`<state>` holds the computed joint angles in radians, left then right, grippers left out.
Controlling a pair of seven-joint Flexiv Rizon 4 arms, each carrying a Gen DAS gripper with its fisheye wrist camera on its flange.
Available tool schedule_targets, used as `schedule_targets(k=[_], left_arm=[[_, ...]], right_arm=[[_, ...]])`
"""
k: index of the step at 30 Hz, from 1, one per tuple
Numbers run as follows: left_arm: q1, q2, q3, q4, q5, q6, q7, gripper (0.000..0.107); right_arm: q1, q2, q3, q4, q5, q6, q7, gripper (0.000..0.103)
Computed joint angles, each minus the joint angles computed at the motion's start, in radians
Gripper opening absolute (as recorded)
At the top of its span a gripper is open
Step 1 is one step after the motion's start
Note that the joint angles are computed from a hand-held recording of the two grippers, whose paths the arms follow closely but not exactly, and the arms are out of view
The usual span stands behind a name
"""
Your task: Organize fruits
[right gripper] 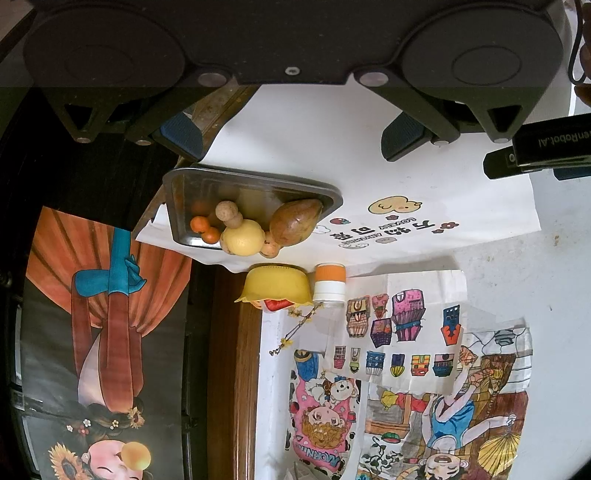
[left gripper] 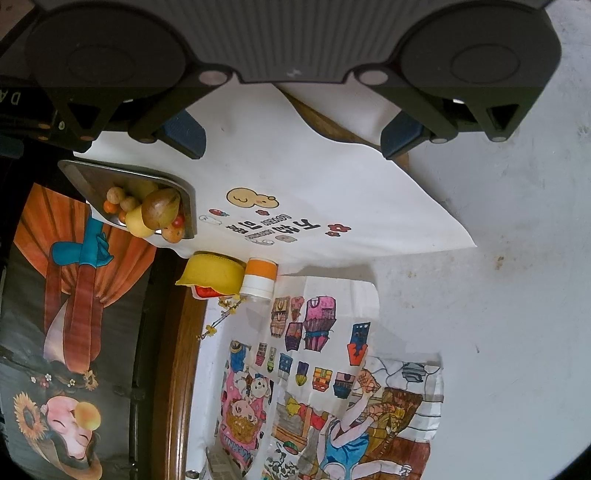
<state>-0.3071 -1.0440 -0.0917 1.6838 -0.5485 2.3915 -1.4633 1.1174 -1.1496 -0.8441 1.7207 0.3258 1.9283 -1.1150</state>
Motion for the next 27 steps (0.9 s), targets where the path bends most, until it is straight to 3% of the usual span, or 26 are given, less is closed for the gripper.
schedule_targets(k=[27], left_arm=[[-0.009, -0.005, 0.002, -0.004, -0.01, -0.001, 0.005, 0.103]], right_arm=[[0.0, -0.001, 0.0, 0.0, -0.002, -0.004, 0.005, 0.102]])
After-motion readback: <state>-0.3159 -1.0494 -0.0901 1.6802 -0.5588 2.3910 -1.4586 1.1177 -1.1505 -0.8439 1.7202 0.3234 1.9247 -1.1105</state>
